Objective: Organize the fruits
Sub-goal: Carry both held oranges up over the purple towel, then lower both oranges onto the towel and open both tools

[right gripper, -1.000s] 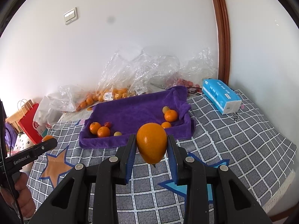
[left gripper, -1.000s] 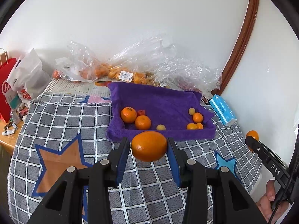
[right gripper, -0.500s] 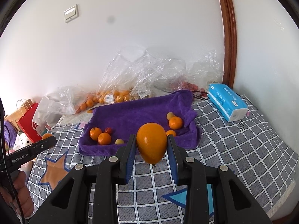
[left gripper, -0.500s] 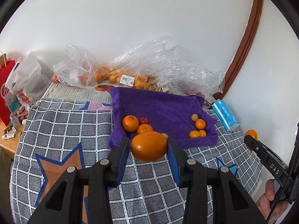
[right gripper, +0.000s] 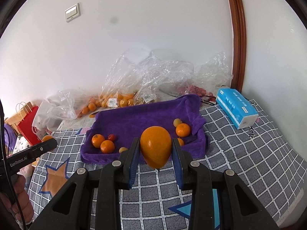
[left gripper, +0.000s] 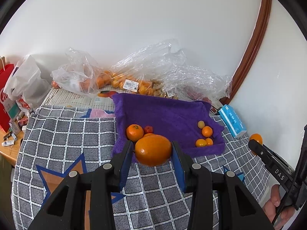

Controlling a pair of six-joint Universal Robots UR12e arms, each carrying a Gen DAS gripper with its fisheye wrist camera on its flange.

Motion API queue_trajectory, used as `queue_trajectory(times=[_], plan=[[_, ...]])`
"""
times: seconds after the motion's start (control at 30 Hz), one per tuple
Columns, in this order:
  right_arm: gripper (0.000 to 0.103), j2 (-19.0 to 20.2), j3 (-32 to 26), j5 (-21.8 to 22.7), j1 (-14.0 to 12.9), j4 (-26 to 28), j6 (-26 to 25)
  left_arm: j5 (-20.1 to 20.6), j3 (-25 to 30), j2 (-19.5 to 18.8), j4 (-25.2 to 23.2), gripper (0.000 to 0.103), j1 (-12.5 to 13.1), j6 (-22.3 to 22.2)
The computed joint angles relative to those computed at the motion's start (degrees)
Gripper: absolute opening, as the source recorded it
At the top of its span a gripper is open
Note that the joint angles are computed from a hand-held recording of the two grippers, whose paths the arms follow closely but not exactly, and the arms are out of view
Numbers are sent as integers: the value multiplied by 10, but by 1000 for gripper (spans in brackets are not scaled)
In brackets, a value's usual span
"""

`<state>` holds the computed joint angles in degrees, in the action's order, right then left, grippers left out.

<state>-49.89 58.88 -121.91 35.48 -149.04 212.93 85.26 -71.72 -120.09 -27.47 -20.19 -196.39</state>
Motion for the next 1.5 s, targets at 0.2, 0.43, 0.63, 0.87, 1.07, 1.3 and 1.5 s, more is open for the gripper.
queue_trajectory(times=[0.2, 0.43, 0.63, 0.87, 1.07, 1.3, 1.5], plan=[[32, 8, -15, 4, -4, 5, -5, -1, 13, -10, -4, 38, 3, 0], [32, 20, -37, 8, -12, 15, -8, 3, 37, -27, -23, 38, 10, -3], [32, 30, -52, 14, -22, 16, -11, 9, 62, -45, -41, 38, 21, -19], [32, 47, -68, 40, -40, 26, -11, 6, 101, -72, -70, 38, 25, -25], [32, 68, -87, 80, -56, 41, -15, -6, 134, -97, -85, 38, 22, -24], [32, 99, -121, 123, -72, 77, -21, -15, 158, -117, -88, 38, 17, -10], [32, 112, -132, 142, -77, 97, -27, -38, 172, -131, -87, 38, 14, -5]])
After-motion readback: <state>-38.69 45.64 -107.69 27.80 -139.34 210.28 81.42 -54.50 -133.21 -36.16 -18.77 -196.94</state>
